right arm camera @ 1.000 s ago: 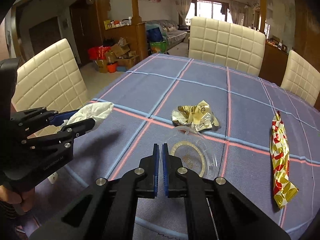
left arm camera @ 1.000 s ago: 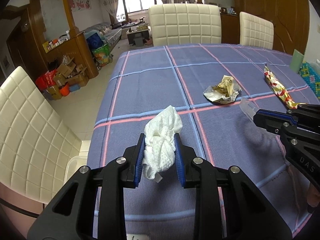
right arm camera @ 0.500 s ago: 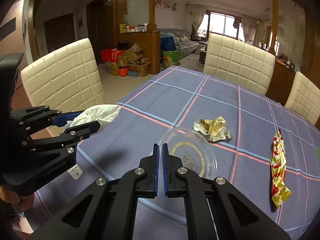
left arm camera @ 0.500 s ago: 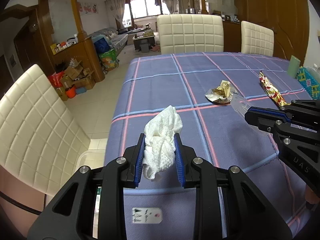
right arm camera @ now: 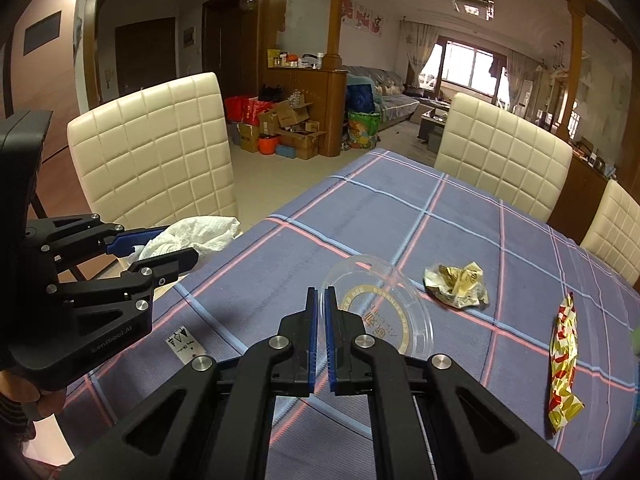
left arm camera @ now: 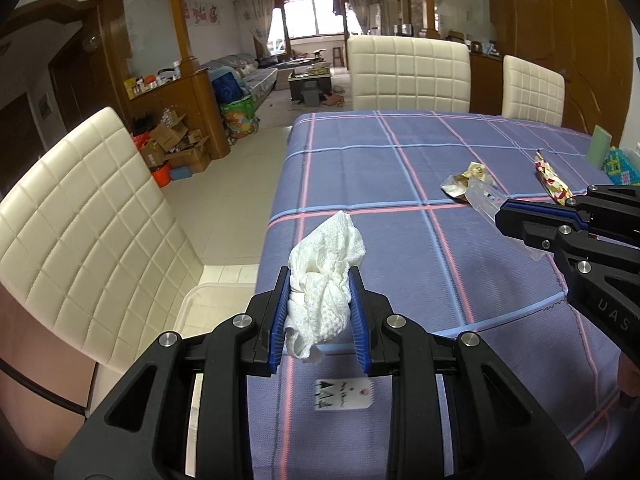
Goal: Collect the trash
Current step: 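Carry the white tissue and clear round lid over the bin, then open both grippers to drop the tissue and lid into the bin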
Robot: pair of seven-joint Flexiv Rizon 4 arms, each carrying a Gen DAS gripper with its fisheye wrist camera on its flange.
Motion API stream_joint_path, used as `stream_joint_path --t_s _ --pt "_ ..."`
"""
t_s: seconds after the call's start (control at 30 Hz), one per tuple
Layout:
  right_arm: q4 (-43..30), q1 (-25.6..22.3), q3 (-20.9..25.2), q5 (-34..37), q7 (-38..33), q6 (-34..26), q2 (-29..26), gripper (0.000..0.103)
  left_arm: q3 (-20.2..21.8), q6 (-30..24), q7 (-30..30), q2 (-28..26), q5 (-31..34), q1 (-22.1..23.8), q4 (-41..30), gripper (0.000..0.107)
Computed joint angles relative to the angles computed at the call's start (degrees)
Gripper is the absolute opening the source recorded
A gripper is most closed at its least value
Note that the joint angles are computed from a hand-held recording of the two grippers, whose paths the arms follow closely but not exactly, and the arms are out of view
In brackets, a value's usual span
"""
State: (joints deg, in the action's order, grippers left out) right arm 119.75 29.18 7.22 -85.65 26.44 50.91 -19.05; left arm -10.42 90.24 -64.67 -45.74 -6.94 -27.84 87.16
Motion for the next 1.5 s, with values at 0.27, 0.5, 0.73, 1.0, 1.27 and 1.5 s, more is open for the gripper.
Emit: stream_joint_path --t_s 0.27,0.5,0.73,1.0,1.27,1.5 --pt "-4.38 1.06 -0.96 -0.15 -4.37 1.72 -3.30 0.004 1.07 0.90 -1.23 0.34 -0.29 1.16 1.30 0.029" --pt "-8.23 2.39 -2.18 0.31 -8.02 3.32 -6.06 0.004 1.91 1.45 -2.22 0.56 -0.43 1.95 2.05 0.029" --pt "-11.83 3.64 -3.46 1.15 -11.70 5.04 -8.61 0.004 2.27 1.56 -3.06 0.53 -0.70 3.08 2.28 0.029" --pt "-14.95 4.89 -4.93 2.19 -14.39 6.80 -10.93 0.004 3.64 1.85 -4.02 0.30 -0.72 3.41 2.08 0.029" --pt "-17.70 5.74 -6.33 3.42 -17.09 8.46 -12.72 0.004 4.83 1.60 -5.30 -0.29 -1.03 3.59 1.24 0.029" --pt "-20.51 6.37 -7.61 4.28 -19.49 10.09 -14.73 0.004 6.61 0.43 -6.90 -1.11 -1.24 3.39 -0.35 0.029"
